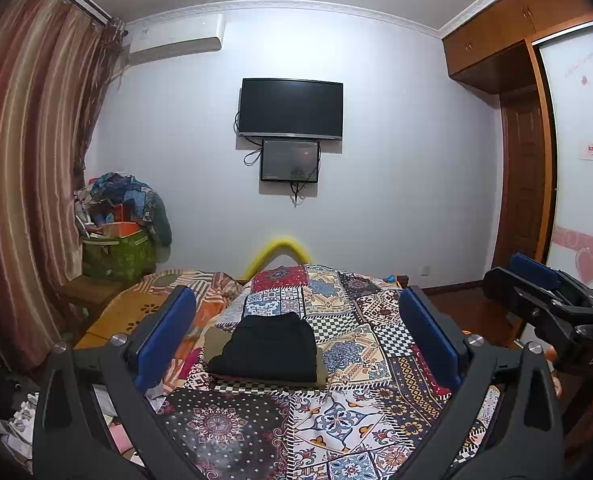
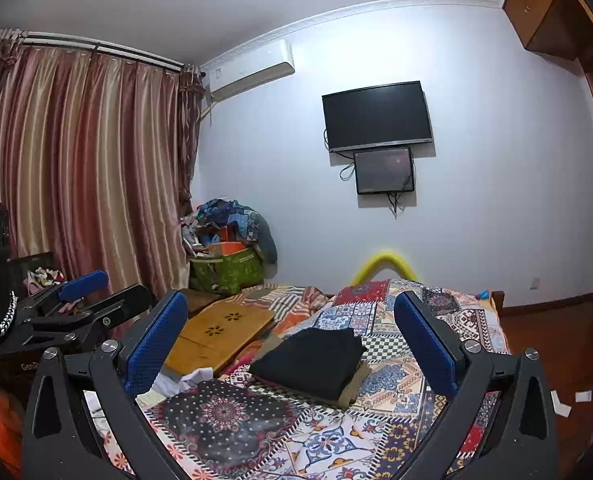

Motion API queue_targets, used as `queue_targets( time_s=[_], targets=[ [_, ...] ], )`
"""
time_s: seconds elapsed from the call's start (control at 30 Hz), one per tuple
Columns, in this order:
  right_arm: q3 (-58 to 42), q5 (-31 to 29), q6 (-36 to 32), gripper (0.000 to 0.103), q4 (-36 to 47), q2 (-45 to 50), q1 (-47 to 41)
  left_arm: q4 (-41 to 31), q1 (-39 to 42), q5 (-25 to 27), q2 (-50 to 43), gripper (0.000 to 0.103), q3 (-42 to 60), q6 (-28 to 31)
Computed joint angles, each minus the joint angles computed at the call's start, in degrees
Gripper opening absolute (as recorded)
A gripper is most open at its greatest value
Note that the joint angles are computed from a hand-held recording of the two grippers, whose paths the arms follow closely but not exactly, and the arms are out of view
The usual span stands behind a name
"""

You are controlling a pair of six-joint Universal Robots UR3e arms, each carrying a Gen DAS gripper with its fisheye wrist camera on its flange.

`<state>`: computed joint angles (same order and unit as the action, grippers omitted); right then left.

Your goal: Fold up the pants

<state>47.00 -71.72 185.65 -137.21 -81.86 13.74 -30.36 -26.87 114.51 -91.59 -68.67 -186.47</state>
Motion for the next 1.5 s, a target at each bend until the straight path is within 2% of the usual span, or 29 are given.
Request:
queue_targets(
  time_s=[1.5],
  targets=[
    [1.7, 0.4, -0.2, 0.103, 0.3, -1.5, -1.3, 1.3, -0.1, -2.1, -0.4, 0.103, -1.2, 0.6]
  ],
)
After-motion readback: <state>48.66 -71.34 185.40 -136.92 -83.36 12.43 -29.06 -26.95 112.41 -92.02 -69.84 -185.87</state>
